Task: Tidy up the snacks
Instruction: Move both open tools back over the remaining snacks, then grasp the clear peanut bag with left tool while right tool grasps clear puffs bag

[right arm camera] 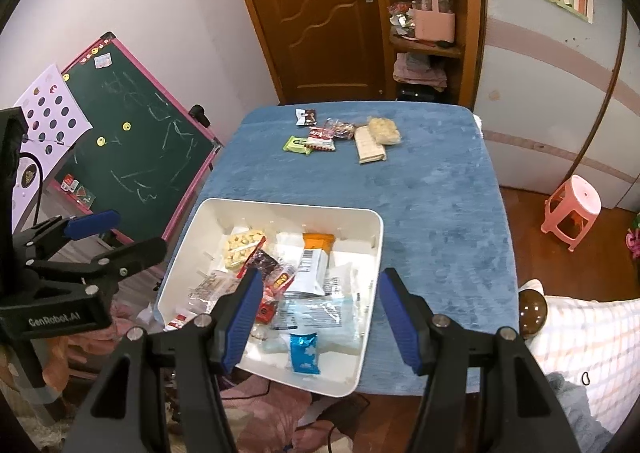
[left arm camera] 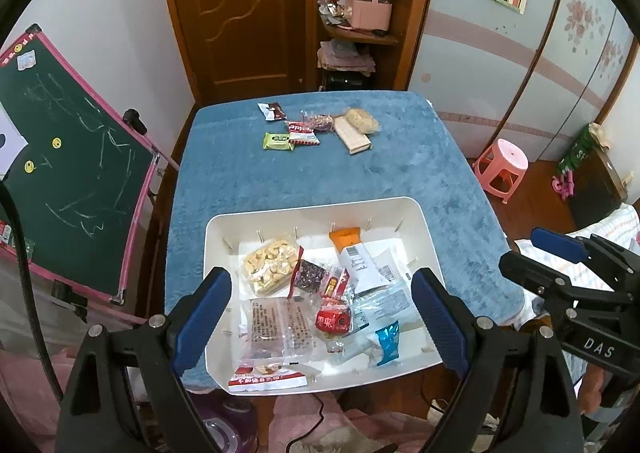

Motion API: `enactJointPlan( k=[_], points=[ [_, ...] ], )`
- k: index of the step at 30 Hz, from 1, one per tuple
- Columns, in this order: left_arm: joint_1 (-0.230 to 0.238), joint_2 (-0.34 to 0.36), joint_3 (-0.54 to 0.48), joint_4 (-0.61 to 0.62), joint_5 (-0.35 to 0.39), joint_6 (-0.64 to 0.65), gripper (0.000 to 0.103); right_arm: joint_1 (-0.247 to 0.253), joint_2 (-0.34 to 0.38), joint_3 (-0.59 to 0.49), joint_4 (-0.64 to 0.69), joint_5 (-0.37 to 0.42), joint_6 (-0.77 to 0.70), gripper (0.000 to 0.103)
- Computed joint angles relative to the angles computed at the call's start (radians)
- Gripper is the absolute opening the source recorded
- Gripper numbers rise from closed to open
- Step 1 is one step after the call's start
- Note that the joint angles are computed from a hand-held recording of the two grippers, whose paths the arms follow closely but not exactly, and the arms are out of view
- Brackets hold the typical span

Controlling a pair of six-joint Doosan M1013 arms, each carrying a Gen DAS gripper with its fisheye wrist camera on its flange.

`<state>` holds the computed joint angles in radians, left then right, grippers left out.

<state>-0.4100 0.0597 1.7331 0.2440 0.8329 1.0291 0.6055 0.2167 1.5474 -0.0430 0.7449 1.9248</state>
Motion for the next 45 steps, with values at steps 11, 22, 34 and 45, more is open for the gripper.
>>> enactJointPlan(
  k=[11,22,34,45],
  points=[
    [0.049,0.080,-0.112,0.010,0.018,0.097,0.091,-0.058,0.062,-0.101,-0.040,0.035,-0.008,0.061],
    [0.119,0.325,-0.443,-0.024,0.058,0.283,0.091,-0.149,0.257,-0.421,-0.115,0.150,-0.079,0.061],
    [0.205,0.737,-0.917,-0.271,0.344,0.443,0.091,-0.223,0.627,-0.886,0.085,0.304,-0.183,0.069],
    [0.199,0.891,-1.027,-0.294,0.444,0.515,0.091,-0.226,0.869,-1.144,0.217,0.534,-0.188,0.069]
  ],
)
